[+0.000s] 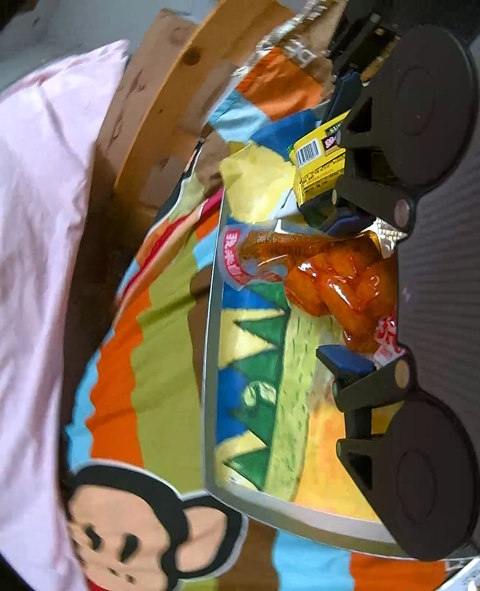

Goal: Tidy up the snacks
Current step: 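Release the orange bag in the tray with the left tool while the right tool releases the yellow packet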

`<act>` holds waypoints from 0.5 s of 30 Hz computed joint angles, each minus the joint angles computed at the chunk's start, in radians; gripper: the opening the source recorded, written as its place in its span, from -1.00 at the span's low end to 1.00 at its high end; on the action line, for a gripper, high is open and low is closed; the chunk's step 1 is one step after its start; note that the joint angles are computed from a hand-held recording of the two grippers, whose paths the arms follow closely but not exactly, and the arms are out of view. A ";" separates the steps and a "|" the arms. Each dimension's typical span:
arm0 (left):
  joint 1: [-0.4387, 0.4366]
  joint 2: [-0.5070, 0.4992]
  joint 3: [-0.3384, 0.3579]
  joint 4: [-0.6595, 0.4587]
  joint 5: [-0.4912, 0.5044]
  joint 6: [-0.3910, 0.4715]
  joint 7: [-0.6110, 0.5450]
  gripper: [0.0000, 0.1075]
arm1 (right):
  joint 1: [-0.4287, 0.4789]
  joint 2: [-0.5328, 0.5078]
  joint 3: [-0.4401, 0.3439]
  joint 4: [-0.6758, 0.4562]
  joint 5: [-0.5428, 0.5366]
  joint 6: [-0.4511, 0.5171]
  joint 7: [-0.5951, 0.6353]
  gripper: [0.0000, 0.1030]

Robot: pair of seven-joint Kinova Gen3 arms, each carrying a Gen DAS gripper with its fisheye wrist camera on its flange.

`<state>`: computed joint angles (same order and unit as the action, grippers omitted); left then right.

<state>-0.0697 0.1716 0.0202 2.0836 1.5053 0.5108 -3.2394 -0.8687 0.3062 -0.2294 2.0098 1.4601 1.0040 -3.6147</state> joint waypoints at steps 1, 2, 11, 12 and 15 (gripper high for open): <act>0.009 0.000 0.006 0.009 0.027 -0.016 -0.040 0.23 | -0.002 -0.001 -0.001 0.006 -0.002 0.004 -0.008 0.12; 0.019 -0.001 0.008 0.017 0.053 -0.031 -0.070 0.23 | -0.004 -0.001 -0.002 0.012 -0.004 0.010 -0.014 0.12; 0.082 0.005 -0.010 0.034 0.088 -0.081 -0.129 0.31 | -0.001 -0.008 -0.008 0.042 0.004 0.015 -0.071 0.13; 0.080 0.006 -0.010 0.030 0.068 -0.077 -0.106 0.32 | -0.001 -0.008 -0.009 0.045 0.007 0.016 -0.077 0.13; 0.069 0.008 -0.002 0.020 0.019 -0.070 -0.051 0.36 | -0.001 -0.009 -0.013 0.056 0.020 0.018 -0.093 0.19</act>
<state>-0.0006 0.1798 0.0177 2.1035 1.5244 0.4403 -3.2900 -0.8693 0.2973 -0.2429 2.0659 1.4802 1.0215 -3.7079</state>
